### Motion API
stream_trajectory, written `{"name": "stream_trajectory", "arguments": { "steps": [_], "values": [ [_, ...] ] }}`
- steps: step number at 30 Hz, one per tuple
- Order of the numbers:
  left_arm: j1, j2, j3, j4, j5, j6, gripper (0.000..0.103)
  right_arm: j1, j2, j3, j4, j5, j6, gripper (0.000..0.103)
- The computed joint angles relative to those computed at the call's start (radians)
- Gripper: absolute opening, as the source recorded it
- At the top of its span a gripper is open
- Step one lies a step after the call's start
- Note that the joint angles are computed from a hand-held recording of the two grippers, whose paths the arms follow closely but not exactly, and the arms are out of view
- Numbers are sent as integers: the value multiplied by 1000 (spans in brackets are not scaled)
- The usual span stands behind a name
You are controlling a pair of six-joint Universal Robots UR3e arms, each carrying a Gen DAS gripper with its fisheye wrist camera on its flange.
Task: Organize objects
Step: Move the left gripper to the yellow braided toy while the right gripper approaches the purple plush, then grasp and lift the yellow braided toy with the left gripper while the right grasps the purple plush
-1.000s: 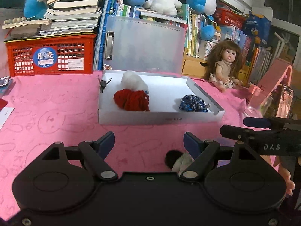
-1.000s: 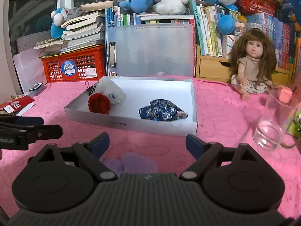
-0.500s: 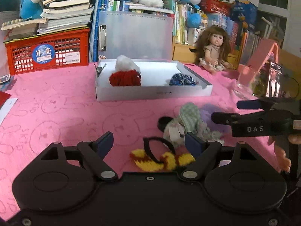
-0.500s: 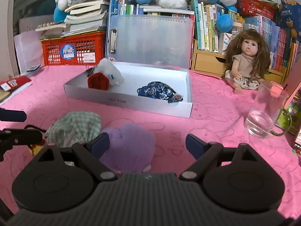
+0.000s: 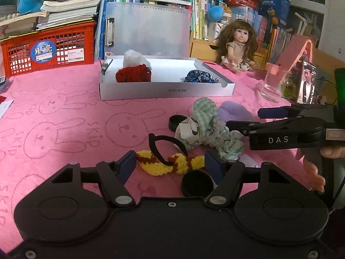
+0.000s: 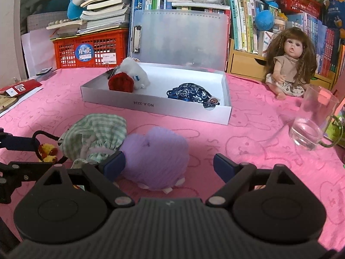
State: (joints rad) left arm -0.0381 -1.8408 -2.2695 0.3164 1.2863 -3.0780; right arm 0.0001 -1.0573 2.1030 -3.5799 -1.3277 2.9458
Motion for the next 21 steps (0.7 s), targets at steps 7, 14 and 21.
{"name": "stream_trajectory", "arguments": {
  "steps": [7, 14, 21],
  "values": [
    [-3, -16, 5, 8, 11, -6, 64, 1, 3, 1, 4, 8, 1, 94],
    [8, -18, 8, -16, -9, -6, 60, 9, 10, -6, 16, 7, 0, 94],
    [6, -26, 8, -7, -13, -9, 58, 17, 17, -18, 26, 0, 3, 94]
  ]
}}
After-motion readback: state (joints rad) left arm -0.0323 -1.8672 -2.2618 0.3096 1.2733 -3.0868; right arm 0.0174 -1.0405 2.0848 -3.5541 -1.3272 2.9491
